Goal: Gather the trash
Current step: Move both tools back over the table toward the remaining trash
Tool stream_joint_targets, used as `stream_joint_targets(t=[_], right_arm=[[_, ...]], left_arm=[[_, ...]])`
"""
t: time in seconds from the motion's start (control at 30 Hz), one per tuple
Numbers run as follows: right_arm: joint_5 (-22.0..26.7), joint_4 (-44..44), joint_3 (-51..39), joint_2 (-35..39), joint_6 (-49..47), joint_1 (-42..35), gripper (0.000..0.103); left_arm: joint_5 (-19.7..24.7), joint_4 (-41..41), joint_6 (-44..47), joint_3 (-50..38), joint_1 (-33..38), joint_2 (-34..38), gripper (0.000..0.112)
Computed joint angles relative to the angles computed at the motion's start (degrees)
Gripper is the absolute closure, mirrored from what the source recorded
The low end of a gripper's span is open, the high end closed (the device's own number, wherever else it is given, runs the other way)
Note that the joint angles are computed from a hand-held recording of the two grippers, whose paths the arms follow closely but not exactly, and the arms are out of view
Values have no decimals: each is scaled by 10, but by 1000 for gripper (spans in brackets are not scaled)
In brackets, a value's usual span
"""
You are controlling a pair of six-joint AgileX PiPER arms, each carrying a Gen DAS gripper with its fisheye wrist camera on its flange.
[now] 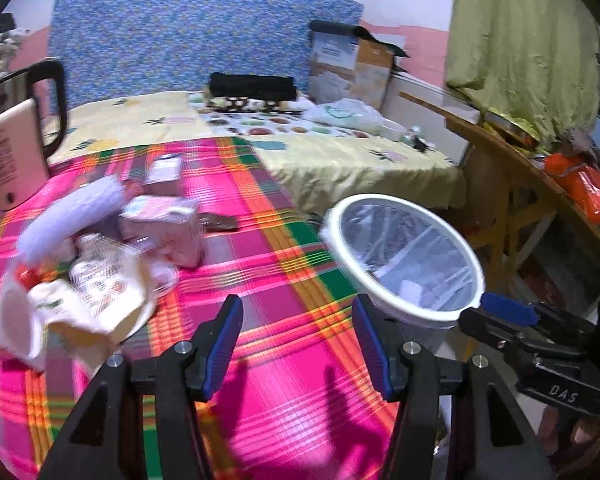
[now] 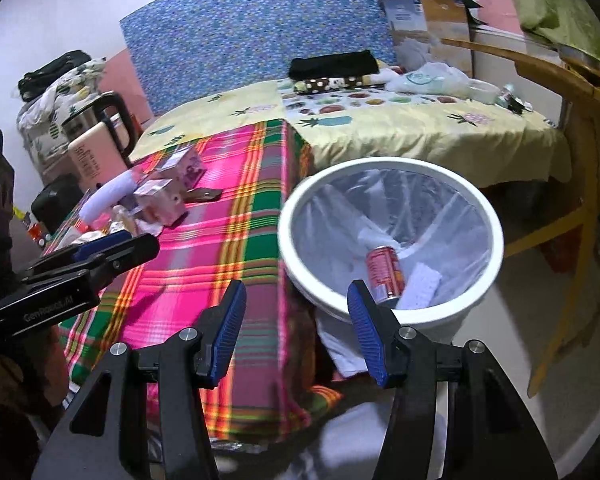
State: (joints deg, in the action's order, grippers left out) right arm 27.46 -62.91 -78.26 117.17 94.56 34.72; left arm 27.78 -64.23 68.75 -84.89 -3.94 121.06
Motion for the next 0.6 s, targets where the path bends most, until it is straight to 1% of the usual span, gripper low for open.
stream_joint_targets(t=[0.13,0.23,0.37,0.43,0.53,0.6], right_arm=[[-8,15,-22,14,-26,12,49],[-31,41,-43,27,-60,12,49],[-43,51,-61,42,-79,23,49],[-50,81,-77,51,-115,24,49],[-56,116,-93,61,-156,25,49],[-60,142,-102,66,-178,26,49]], left_arm=[[-27,-24,27,40,17,-18,54],[-45,-45,49,67,29,-29,54],[-58,-77,85,96,48,-41,54],[-64,-89,98,108,57,-46,54],[-63,-80,83,108,73,-44,54],[-68,-90,92,114,81,-46,54]])
